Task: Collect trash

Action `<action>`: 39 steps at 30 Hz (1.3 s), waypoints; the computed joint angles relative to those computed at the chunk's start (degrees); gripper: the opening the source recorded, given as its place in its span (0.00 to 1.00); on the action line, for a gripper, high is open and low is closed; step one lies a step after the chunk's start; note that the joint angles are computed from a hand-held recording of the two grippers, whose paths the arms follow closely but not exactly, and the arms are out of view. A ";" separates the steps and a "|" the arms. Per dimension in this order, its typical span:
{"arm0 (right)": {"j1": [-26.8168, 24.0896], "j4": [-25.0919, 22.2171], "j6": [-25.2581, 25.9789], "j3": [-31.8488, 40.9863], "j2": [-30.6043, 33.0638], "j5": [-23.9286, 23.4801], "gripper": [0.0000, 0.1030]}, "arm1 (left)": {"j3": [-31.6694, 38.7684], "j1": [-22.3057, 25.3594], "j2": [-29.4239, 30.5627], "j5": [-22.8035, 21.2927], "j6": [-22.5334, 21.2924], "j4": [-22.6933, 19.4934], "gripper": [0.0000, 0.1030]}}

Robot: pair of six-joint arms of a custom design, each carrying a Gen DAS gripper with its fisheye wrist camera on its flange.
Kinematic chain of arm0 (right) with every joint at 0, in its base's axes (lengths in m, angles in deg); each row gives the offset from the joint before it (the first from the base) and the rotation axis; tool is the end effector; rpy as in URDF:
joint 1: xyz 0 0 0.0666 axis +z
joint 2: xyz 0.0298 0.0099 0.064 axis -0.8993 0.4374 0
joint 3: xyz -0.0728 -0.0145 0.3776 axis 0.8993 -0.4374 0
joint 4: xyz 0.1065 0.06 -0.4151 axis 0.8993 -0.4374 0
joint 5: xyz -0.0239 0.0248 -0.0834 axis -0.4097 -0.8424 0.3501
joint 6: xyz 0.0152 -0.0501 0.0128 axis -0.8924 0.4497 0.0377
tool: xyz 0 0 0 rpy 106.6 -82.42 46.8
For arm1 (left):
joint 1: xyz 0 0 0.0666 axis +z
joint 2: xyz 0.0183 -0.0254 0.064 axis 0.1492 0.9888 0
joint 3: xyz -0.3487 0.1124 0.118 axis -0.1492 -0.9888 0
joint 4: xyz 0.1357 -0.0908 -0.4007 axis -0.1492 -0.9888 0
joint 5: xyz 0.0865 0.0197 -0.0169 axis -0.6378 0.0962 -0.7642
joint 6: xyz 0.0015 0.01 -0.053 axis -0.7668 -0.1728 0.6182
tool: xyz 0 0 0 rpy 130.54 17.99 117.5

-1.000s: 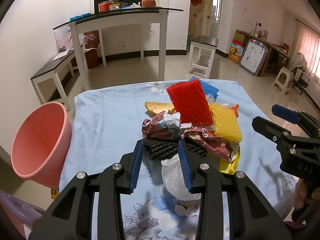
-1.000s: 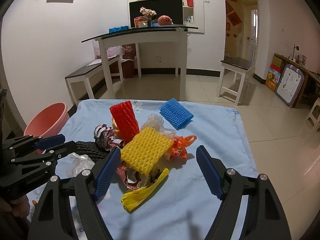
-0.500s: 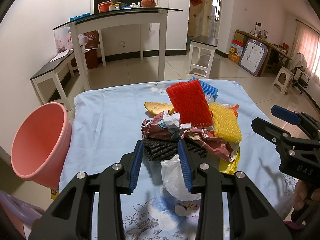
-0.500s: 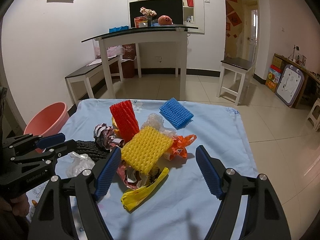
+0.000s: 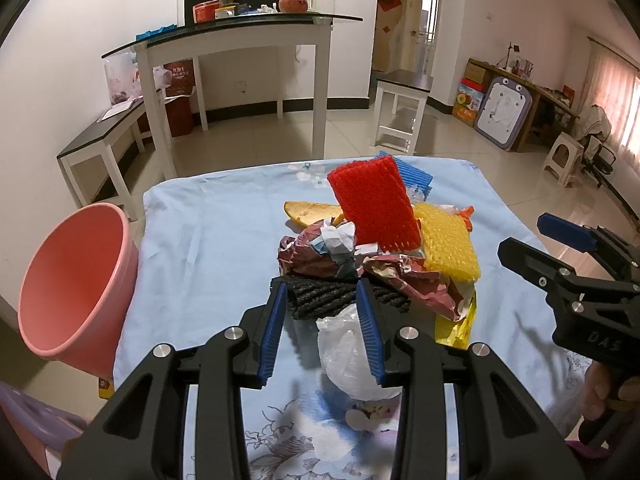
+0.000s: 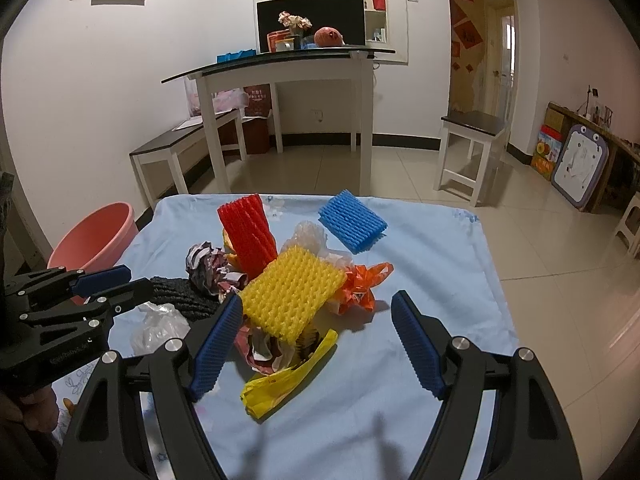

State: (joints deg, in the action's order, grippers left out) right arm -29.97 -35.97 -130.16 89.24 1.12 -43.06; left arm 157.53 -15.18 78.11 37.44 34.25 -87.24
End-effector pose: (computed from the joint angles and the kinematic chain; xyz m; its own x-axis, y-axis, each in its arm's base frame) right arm 0.3908 0.2337 0.5112 -0.4954 0.3546 -0.7930 0.5102 0.8576 0.0647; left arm 0.5032 -0.2359 0.5005 -0.4484 0.5310 -0.7190 0.7842 0.6197 -0.0314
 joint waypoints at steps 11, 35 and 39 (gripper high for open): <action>-0.36 0.44 -0.76 -1.71 -1.08 -1.63 0.73 | 0.87 2.30 0.55 5.70 -1.84 -4.23 0.36; -0.45 3.50 0.42 -3.44 -2.11 -4.98 0.72 | -0.41 2.81 1.34 9.66 -4.90 -9.33 0.15; -0.75 3.82 0.59 -3.29 -1.81 -5.87 0.71 | -0.65 3.01 0.97 10.83 -5.86 -9.31 0.05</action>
State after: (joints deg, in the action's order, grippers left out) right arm -30.72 -32.15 -129.57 85.95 -0.69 -48.93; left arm 156.88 -12.16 79.09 48.27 28.39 -96.55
